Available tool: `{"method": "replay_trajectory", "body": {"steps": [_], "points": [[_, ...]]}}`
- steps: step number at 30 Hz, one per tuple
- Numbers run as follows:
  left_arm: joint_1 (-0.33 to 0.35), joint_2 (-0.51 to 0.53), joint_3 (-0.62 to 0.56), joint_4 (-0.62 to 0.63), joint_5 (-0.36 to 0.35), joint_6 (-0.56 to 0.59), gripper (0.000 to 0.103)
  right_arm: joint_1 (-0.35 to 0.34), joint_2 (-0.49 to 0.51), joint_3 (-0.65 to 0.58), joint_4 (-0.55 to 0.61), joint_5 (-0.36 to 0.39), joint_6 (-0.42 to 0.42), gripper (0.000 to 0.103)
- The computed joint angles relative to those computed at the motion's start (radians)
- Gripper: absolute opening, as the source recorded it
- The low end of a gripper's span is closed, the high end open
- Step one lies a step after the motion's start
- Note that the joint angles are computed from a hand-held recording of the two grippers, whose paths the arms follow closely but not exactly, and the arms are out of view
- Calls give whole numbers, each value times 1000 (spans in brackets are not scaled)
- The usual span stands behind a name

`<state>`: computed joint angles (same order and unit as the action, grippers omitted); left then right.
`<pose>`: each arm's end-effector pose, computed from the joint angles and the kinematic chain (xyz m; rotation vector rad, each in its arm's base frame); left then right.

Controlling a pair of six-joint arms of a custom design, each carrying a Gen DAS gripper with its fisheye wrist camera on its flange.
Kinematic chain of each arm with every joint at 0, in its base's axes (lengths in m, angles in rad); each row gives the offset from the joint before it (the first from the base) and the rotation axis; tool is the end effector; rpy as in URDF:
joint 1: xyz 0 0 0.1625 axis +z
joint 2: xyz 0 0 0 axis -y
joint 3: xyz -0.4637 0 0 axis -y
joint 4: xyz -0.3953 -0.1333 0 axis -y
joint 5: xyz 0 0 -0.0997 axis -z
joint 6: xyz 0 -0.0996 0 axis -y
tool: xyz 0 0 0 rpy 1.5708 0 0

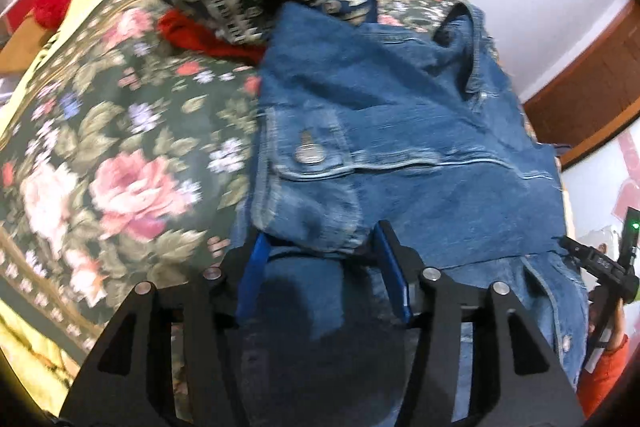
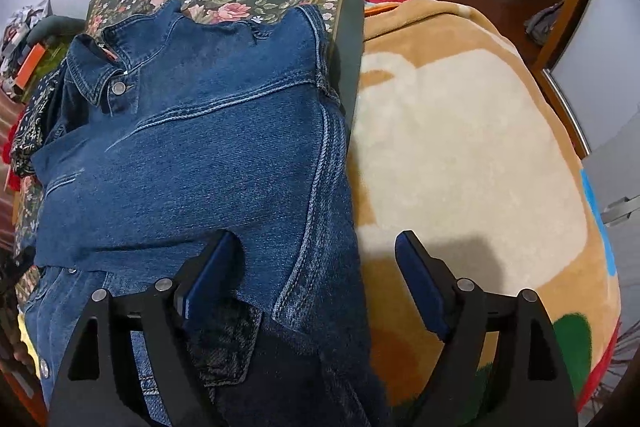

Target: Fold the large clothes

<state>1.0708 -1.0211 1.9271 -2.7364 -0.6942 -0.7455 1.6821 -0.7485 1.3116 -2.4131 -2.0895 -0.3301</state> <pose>-0.1029 -0.6261 0.2108 -0.4424 2.3791 -0.9164 0.1716 -0.7795 0.2114 0.4715 -2.5416 0.2860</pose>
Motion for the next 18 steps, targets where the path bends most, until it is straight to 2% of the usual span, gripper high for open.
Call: {"method": "replay_trajectory", "body": {"steps": [1,4,8,11,14,18], "points": [[-2,-5,8,10,6,-11,56,1,1,-3,7,-3,4,81],[-27,-24,0,199,119,-111,56,7,4,-17,28,-18,1,81],[-38,-50,-18,304,176,-114,57,22,17,-46,51,-43,-34,81],[-41,-63,-26,276,200,-72,61,30,24,-62,26,-41,-74,81],[-27,-56,-50,184,203,13,68,36,39,-91,-10,-19,-92,81],[22,-26,-121,81,129,125,69,36,81,-173,14,17,-70,81]]}}
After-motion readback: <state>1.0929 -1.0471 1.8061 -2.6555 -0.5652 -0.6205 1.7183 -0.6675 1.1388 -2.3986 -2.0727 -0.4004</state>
